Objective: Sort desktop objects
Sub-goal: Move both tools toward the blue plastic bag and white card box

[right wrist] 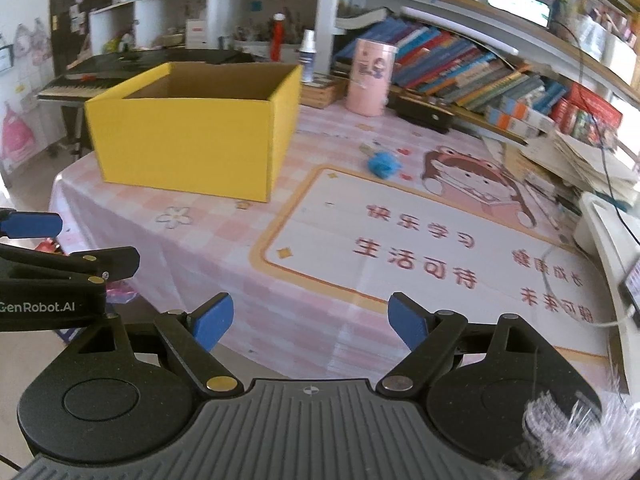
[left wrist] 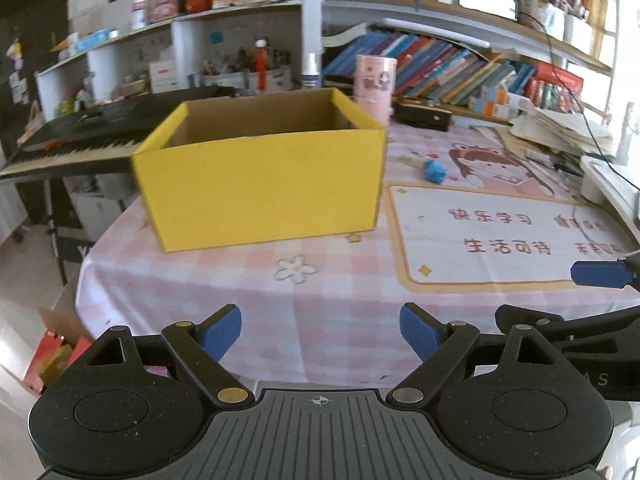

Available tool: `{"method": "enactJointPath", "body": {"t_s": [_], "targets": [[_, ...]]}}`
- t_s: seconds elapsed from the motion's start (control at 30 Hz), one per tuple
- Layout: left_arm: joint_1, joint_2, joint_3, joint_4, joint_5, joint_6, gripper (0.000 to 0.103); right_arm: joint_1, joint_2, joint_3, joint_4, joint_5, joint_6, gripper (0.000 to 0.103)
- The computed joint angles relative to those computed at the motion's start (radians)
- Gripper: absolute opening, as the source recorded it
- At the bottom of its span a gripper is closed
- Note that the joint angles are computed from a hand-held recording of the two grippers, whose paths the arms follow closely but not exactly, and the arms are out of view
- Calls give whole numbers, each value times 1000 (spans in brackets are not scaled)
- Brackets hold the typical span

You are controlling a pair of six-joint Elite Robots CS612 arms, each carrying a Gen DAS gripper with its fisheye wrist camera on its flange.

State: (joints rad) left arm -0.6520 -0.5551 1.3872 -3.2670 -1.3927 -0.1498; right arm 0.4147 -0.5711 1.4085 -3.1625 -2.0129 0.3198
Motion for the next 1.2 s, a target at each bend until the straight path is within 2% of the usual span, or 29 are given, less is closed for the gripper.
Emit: {"method": "enactJointPath", "body": {"t_s": [0.33,0.73,1.2], "targets": [[-17,44,-105,70,-32,22,89,-36,-14,29,9,-11,30,84],[-44,116,-272,196,-59,30,89,-105,-32,59,40,19,48,84],[-68,205,-471,315,-4,-36,89,-180,-24,53,13,89,-2,83]]}}
